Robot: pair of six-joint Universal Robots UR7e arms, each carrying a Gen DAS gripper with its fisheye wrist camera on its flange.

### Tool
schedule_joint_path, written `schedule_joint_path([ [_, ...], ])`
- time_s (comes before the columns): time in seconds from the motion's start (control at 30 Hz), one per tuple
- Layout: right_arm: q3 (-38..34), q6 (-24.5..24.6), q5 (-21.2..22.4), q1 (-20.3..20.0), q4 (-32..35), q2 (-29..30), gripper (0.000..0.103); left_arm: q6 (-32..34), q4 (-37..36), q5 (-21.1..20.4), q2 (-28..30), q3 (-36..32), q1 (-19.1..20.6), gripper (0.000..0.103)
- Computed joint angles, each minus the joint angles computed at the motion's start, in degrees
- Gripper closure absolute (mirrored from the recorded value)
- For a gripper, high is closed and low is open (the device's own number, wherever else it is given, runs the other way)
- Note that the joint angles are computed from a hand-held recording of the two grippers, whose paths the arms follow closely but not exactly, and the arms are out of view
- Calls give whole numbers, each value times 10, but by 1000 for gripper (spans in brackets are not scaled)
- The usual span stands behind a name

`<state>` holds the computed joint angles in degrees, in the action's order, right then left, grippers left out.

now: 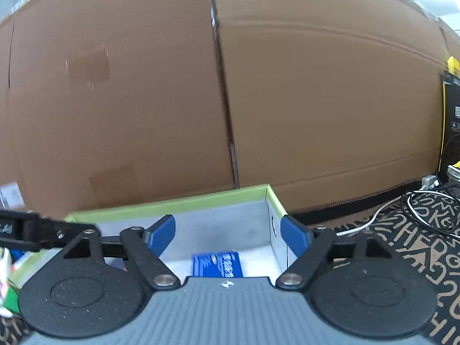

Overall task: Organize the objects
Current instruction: 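Lift both boxes into the lime-green box and open both grippers, then grasp the second copper box with the left gripper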

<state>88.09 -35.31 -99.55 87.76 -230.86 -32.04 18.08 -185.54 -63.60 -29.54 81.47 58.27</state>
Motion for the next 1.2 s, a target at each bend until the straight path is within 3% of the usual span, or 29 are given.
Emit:
schedule_joint_path([
  [0.17,27,-2,19,-6,-33,-5,15,45,-45,9,-11,23,-2,0],
  [0.33,64,14,55,-3,-26,-24,13,35,-74,56,-53,93,-5,0],
  [0.47,87,-13,90,7,-38,-20,9,-3,-108,83,-99,160,8,0],
  [0.57,99,-50,118,14,-30,-12,9,-57,-92,97,-141,199,26,0],
  [0.83,121,-89,140,42,29,13,9,-110,-76,137,-193,245,69,0],
  [0.93,126,-113,144,57,45,26,9,-96,-84,137,-199,245,76,0],
  [1.1,121,-156,114,75,75,46,10,-26,-112,131,-196,238,78,0],
  [1.2,110,-155,90,82,68,54,10,5,-99,116,-187,217,81,10],
])
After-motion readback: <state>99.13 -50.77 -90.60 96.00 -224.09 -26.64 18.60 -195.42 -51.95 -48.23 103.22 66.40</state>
